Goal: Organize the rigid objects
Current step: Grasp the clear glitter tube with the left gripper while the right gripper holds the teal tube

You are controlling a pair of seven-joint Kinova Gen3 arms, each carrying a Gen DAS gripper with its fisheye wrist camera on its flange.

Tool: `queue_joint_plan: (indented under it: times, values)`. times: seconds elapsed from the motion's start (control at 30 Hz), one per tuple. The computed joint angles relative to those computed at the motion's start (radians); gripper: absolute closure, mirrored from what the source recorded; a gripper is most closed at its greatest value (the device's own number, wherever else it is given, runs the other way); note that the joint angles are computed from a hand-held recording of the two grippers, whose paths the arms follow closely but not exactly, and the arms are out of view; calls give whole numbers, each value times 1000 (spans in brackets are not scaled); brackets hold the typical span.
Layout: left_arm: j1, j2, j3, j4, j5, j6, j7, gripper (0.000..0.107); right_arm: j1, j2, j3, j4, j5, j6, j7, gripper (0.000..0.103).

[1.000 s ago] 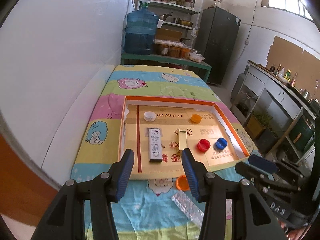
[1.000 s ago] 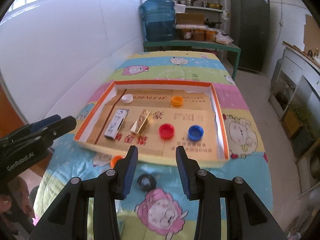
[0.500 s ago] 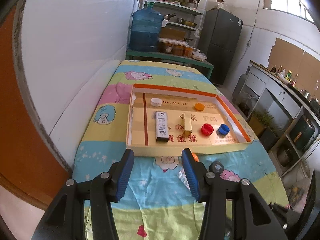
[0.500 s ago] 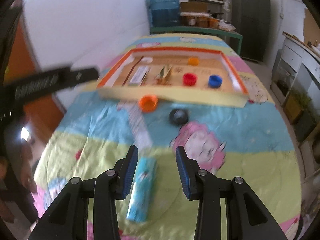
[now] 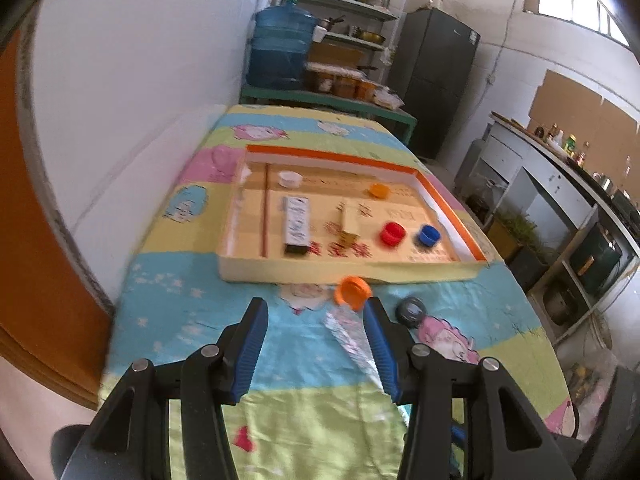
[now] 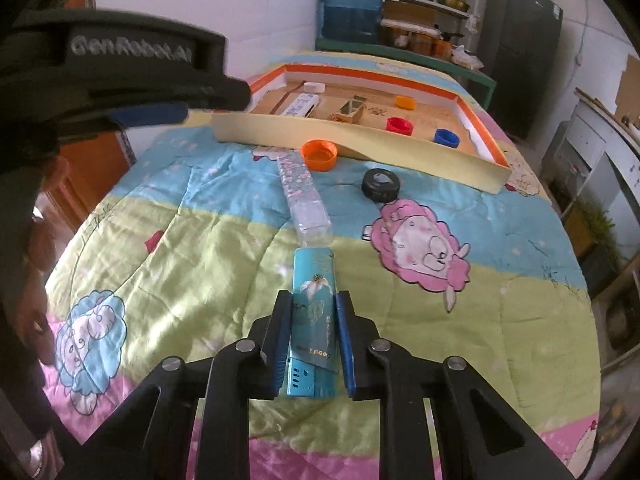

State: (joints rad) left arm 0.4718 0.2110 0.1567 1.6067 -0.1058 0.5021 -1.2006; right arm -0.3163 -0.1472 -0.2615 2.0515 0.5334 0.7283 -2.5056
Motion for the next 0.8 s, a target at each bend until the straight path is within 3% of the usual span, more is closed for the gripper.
queue_joint_plan:
  times: [0.17,0.23,0.3,0.5,0.63,0.73,0.8]
  values:
    - [61,65,-1,-66,-46,66,102,58,45,-73,-18,49,59,10,-73,81]
    - [119,91,-44,-97,-85,94,168,58,71,-107,-16,76,69,-7,-84,81]
    - [183,133,-86,-152,-135,158,240,58,94,-133,-11,93,62,-29,-72,81]
    - [228,212,-98,-235,-204,262,349,58,153,-187,9,143,-7,-111,2,81]
    - [227,214,-85,-234,-228,271,359,58,188,-203,16,161,-59,-151,57,81]
    - [183,191,-56,-201,-184,238,287,62,217,-211,9,168,-94,-173,90,81]
    - [114,172,-3,-173,-128,207,219,79,237,-217,4,174,-110,-190,108,81]
